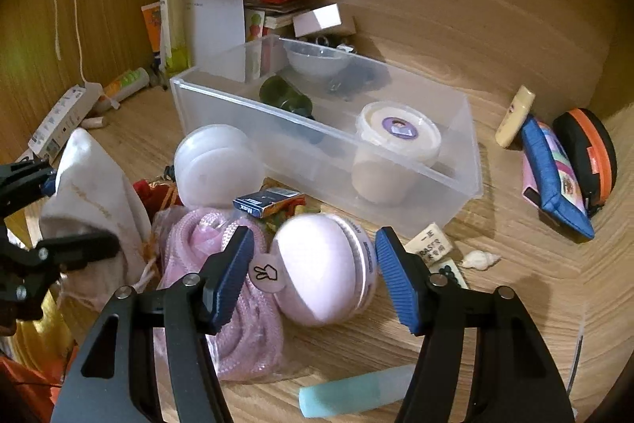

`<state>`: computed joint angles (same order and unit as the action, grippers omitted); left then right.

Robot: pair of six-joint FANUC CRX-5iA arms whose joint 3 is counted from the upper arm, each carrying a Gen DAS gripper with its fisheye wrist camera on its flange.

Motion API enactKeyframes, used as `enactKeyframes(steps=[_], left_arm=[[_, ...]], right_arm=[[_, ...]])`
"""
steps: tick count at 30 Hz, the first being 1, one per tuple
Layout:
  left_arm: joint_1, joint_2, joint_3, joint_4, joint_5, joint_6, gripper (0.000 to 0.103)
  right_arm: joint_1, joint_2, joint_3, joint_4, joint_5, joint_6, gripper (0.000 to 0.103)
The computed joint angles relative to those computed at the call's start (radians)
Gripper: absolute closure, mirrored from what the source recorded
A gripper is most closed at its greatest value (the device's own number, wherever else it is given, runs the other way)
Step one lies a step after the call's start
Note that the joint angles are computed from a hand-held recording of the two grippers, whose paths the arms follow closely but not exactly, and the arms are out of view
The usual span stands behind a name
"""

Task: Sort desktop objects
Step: 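Grasp the white cloth bag with left tool while right tool grips the pink brush, then carry the cloth bag with left tool while right tool carries the pink brush to the box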

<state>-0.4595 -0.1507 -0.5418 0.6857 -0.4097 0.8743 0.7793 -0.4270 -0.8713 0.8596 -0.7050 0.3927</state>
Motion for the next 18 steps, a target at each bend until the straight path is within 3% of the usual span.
enactKeyframes(steps=[12, 17, 18], left_arm=[[-0.004, -0.043, -0.018, 0.052, 0.087, -0.021, 0.043], [0.007, -0.055, -0.004, -0.004, 0.102, 0.001, 0.043], [0.016, -0.057, 0.011, -0.063, 0.095, 0.043, 0.043]], right_arm=[[0.0, -0.05, -0.021, 0.044, -0.017, -0.049, 0.043], [0.007, -0.08, -0.028, 0.074, -0.035, -0.064, 0.043], [0.01, -0.085, -0.03, 0.079, -0.04, -0.067, 0.043]])
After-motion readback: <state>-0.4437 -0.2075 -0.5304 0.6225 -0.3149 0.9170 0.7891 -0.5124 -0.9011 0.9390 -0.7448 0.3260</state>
